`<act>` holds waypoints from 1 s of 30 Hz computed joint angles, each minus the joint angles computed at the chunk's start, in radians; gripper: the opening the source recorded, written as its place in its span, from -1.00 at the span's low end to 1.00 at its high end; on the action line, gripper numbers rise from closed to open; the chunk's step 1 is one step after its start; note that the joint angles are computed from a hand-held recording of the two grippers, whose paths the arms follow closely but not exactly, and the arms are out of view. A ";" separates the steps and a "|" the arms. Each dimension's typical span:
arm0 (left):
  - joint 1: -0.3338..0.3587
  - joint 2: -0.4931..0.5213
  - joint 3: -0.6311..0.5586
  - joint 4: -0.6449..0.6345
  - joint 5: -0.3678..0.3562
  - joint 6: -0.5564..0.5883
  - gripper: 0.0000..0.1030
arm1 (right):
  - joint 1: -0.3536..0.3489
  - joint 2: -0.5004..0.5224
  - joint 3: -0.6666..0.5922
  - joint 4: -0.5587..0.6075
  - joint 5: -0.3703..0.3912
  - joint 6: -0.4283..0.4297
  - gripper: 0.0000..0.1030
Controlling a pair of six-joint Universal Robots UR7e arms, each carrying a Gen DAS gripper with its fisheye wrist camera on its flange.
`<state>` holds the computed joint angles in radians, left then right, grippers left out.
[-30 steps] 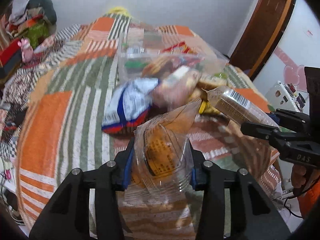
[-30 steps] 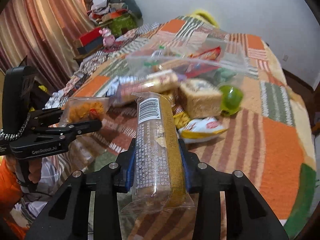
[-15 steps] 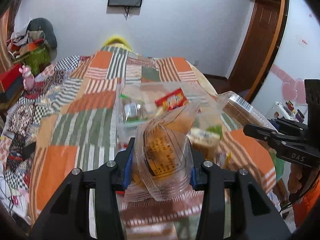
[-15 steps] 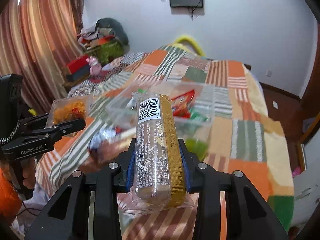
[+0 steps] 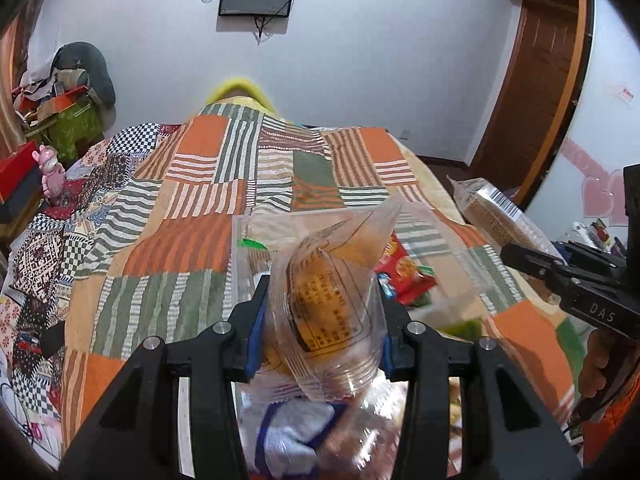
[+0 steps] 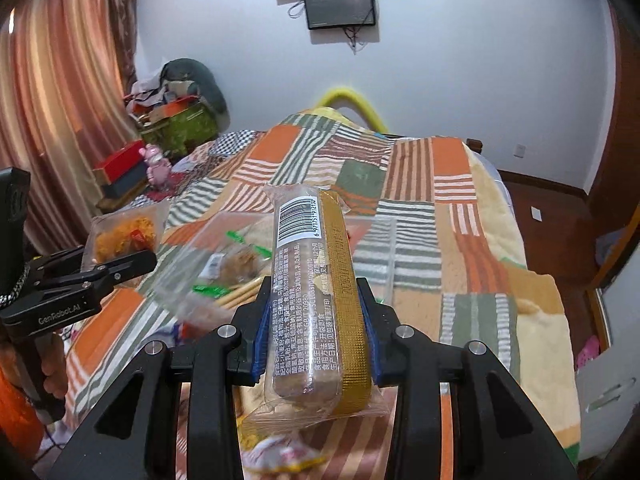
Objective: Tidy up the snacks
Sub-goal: 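Carry the cracker bag and biscuit roll into the clear box and release both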
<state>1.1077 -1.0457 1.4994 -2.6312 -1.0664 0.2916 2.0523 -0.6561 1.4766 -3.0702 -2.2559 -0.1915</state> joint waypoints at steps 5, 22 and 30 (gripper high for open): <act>0.022 0.074 -0.083 0.029 0.013 0.020 -0.15 | -0.026 0.040 -0.070 0.041 -0.008 0.017 -0.33; 0.057 0.186 -0.204 0.090 0.042 0.036 -0.01 | -0.052 0.107 -0.168 0.110 -0.022 0.004 -0.34; 0.035 0.115 -0.137 0.070 0.028 0.041 0.06 | -0.035 0.078 -0.130 0.096 -0.018 -0.015 -0.34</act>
<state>1.1423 -0.9303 1.3624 -2.5608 -1.0384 0.3328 2.0169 -0.5777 1.3468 -2.9740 -2.2735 -0.2065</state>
